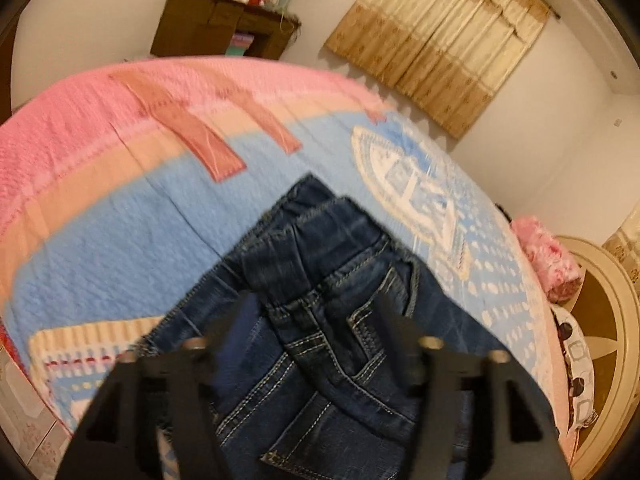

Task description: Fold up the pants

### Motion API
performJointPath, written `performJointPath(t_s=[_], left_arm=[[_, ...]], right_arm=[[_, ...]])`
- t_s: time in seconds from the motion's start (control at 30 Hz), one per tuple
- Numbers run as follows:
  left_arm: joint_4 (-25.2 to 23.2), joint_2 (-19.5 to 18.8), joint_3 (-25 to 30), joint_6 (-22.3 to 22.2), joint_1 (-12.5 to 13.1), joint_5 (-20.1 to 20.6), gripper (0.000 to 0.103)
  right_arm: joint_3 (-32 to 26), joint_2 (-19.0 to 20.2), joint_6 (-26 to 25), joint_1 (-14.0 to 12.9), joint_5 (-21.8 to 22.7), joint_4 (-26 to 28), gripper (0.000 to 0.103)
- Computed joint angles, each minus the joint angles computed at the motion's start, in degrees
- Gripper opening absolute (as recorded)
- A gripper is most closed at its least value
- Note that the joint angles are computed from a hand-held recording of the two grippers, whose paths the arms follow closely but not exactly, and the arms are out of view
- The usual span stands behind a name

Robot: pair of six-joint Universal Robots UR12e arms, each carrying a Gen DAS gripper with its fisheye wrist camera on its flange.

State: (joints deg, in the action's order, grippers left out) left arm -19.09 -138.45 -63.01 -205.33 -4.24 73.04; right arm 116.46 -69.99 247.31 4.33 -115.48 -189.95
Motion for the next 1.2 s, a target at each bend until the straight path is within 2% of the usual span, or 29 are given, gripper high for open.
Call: performJointPath(t_s=[0.13, 0.2, 0.33, 0.37, 0.5, 0.6, 0.63, 0.67, 0.7, 0.73, 0.77, 0.9, 1.0, 1.2], left_arm=[[1.2, 0.4, -0.8, 1.5, 0.0, -2.7, 0.078], [0.6, -0.2, 0.0, 1.3, -0.2, -3.2, 0.079], [-7.0, -2.4, 3.6, -0.1, -0.6, -7.1, 0.077], [-9.1, -2.8, 4.4, 0.2, -0.9, -6.9, 0.077], [-9.1, -2.9, 4.8, 1.8, -2.3, -1.6, 0.077], [-9.1, -4.1, 7.0, -1.3, -2.3, -2.4, 0.078], [-8.7, -4.5, 7.6, -2.3, -2.3, -2.7, 0.07], [-8.2, -4.9, 8.2, -2.7, -2.3, -3.1, 0.056], [-7.9, -5.2, 8.6, -2.4, -2.3, -3.4, 0.049], [-7.6, -5.6, 9.2, -1.9, -2.2, -5.2, 0.028], [-7.4, -6.0, 9.8, -1.6, -2.0, -7.8, 0.017], [-6.5, -6.4, 10.8, -1.8, -1.9, -9.3, 0.013], [-5.5, -6.8, 12.6, -2.9, -1.5, -11.0, 0.012], [-4.8, -6.3, 15.2, -2.9, -0.9, -14.1, 0.012]], right_arm=[[0.0, -0.1, -0.1, 0.1, 0.0, -0.2, 0.005], [0.1, -0.1, 0.1, 0.1, 0.0, -0.5, 0.006], [0.2, 0.0, 0.3, 0.1, 0.2, -0.6, 0.006], [0.2, 0.0, 0.3, 0.1, 0.2, -0.7, 0.006], [0.1, 0.0, 0.2, 0.2, 0.0, -0.2, 0.006], [0.1, 0.1, 0.2, 0.2, -0.2, -0.4, 0.006], [0.1, 0.1, 0.3, 0.2, -0.1, -0.6, 0.006], [0.1, 0.1, 0.4, 0.2, -0.2, -0.6, 0.006], [0.0, 0.1, 0.4, 0.3, -0.3, -0.4, 0.006], [0.0, 0.1, 0.2, 0.3, -0.4, -0.2, 0.006], [-0.2, 0.0, -0.1, 0.3, -0.7, 0.5, 0.005], [-2.1, -0.2, -2.9, 0.8, -3.4, 5.1, 0.005], [-3.5, -0.6, -4.7, 0.4, -3.5, 7.2, 0.005], [-5.5, -2.0, -10.3, -0.5, -2.6, 2.1, 0.005]])
